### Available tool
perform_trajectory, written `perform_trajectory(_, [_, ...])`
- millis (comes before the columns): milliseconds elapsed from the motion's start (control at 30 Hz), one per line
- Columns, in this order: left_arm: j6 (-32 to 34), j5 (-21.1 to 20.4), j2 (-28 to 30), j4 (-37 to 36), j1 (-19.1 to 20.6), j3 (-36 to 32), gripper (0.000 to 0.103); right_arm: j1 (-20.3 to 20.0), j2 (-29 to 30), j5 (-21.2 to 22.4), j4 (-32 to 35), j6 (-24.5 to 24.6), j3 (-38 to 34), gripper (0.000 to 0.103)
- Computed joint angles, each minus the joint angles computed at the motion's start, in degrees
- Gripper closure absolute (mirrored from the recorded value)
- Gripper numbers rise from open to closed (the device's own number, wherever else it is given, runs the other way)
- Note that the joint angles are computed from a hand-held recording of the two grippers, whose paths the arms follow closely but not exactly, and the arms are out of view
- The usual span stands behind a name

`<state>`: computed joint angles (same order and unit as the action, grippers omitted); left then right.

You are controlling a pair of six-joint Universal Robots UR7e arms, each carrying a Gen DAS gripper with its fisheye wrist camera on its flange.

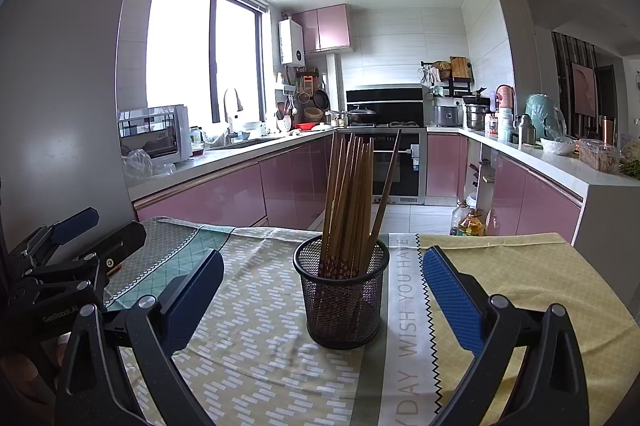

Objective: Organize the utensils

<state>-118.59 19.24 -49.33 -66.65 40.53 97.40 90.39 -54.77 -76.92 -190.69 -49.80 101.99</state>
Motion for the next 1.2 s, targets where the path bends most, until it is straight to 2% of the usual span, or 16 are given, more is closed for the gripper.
perform_trajectory(1200, [0.05, -0.05, -0.06, -0.10, -0.01, 0.04, 0.005, 0.12, 0.10, -0.12, 0.21, 0.06, -0.17, 0.006])
